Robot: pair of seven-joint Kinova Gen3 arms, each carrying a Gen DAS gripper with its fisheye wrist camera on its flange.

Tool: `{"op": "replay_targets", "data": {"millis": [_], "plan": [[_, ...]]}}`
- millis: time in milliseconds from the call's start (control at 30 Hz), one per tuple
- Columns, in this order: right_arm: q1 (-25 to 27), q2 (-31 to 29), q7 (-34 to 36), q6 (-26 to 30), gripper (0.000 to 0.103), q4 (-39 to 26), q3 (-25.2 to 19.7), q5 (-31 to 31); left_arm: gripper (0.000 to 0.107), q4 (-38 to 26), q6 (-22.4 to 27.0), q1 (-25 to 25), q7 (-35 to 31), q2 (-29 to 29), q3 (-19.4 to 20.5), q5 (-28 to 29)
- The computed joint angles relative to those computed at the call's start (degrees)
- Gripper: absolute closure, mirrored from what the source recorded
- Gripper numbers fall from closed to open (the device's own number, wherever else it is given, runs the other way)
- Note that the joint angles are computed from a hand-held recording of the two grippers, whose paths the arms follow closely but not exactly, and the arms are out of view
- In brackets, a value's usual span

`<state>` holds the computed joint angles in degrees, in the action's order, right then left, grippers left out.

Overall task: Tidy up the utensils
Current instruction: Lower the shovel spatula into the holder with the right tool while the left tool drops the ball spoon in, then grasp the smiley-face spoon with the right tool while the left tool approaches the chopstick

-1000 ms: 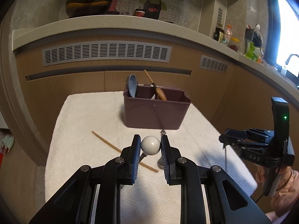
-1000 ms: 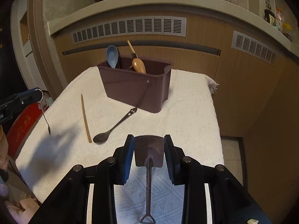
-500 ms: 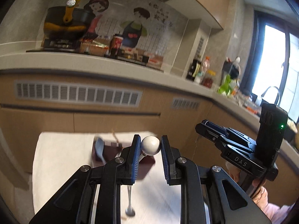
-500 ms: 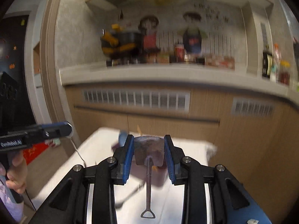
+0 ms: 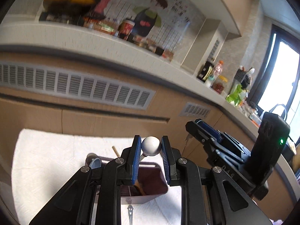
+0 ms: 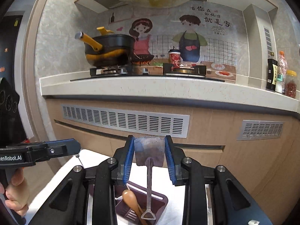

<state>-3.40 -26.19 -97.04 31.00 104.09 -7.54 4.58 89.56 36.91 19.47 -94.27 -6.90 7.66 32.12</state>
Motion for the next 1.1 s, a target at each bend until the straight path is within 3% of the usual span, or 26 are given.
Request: {"op": "replay_targets", "data": {"millis": [100, 200, 267, 300, 333, 467, 533, 633, 733, 900, 967, 1100], "plan": [[-0.75, 1.9, 1.08, -0.27, 0.07, 1.16, 0.16, 0.28, 0.08, -1.11, 3.7, -0.29, -2.11, 3.04, -1.18, 3.0], [-4.99, 3.6, 4.63, 3.06, 0.047, 0.69, 4.38, -3.02, 0.076, -0.05, 4.13, -1.4, -1.23, 2.96, -0.21, 1.29], [-3.47, 3.0, 3.84, 2.24, 0.045, 2.1, 3.29, -2.64, 0.068, 1.55, 3.13, -0.19, 0.46, 1.42, -0.93, -1.97], [-2.7, 2.72, 3.42, 2.61, 0.044, 2.39, 2.45, -2.22, 0.057, 2.39, 2.79, 0.64, 1.37, 0.64, -1.6, -3.55], [-2.98, 2.42, 3.9, 3.24, 0.042, 2.52, 2.62, -2.29, 0.053, 3.22, 2.15, 0.67, 3.13, -0.11, -1.23, -5.86], [-0.6, 0.24, 2.44, 4.48, 0.037, 4.69, -0.57, -0.29, 0.053, 8.65, 0.8, -6.12, 8.78, -4.78, 5.71, -15.18], [0.19, -0.9, 1.82, 5.83, 0.028, 5.63, -2.39, 0.98, 0.053, 11.15, 1.75, -10.29, 12.37, -6.76, 9.36, -19.84], [-0.07, -3.58, 0.74, 8.11, 0.016, 8.43, -5.28, 1.94, 0.053, 15.0, 3.48, -9.84, 19.17, -8.01, 8.89, -26.3], [-1.94, -4.44, -0.04, 11.22, 0.014, 11.18, -7.61, 1.01, 0.053, 17.05, 6.41, -7.0, 22.84, -5.77, 5.44, -28.18], [-1.34, 1.14, -7.42, 14.56, 0.017, 13.41, -13.7, 1.88, 0.054, 17.92, 11.13, -8.0, 29.1, -2.7, 5.12, -29.37], [-3.14, 3.41, -8.98, 15.6, 0.018, 13.49, -12.4, 0.9, 0.054, 19.33, 11.17, -5.49, 28.29, -2.65, 1.59, -25.57], [-5.93, 4.32, -11.94, 15.72, 0.018, 14.86, -9.96, 0.59, 0.054, 18.55, 12.33, -5.56, 28.97, -1.99, 2.56, -24.64]]}}
